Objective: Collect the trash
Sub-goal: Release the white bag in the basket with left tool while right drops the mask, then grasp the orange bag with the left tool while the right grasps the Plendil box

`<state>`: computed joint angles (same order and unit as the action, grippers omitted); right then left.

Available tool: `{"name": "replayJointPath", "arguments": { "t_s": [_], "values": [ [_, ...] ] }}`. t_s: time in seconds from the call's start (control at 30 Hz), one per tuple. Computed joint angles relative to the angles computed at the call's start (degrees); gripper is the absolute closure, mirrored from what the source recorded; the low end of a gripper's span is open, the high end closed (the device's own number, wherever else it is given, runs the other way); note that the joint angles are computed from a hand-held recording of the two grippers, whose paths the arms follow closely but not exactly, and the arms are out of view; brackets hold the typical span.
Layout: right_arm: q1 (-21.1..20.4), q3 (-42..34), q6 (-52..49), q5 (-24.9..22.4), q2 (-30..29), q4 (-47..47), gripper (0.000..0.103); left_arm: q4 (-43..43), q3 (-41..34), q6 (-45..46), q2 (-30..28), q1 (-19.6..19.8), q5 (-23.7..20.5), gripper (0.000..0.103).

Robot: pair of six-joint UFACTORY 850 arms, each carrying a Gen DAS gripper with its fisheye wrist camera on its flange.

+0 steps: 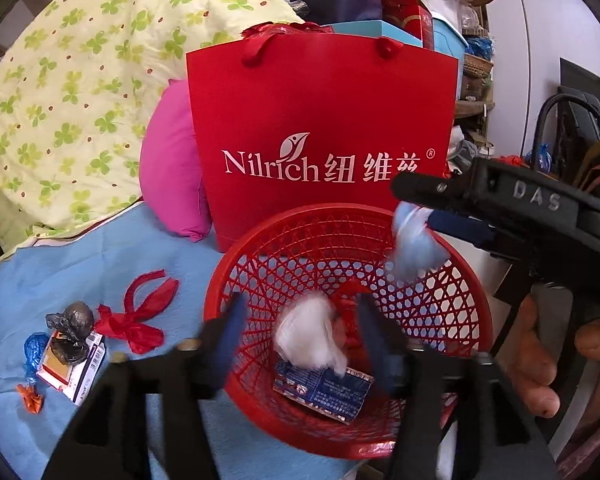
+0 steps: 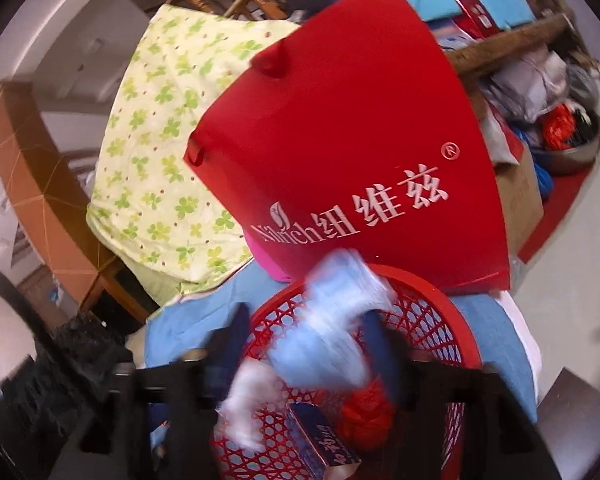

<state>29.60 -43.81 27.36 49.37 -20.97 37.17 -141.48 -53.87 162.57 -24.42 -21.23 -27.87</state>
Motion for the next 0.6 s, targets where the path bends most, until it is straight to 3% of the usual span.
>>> {"name": "replayJointPath", "arguments": {
  "t_s": [0.27,0.37,0.6],
  "values": [
    [2.9,-1.2,-4.2,5.0,-0.5,4.8,0.035,-1.5,1.1,1.1,-0.3,4.1,-0.4,0.041],
    [4.3,-3.4,-7.4,6.0,-1.5,5.6,0.035,-3.4,2.0,2.5,-0.5,7.5,-0.8,0.041],
    [9.9,-8.9,-16.0,13.5,-5.0,4.3,0.035,-11.0,2.6,6.6,-3.2,17.6,-0.6,0.041]
  ]
}}
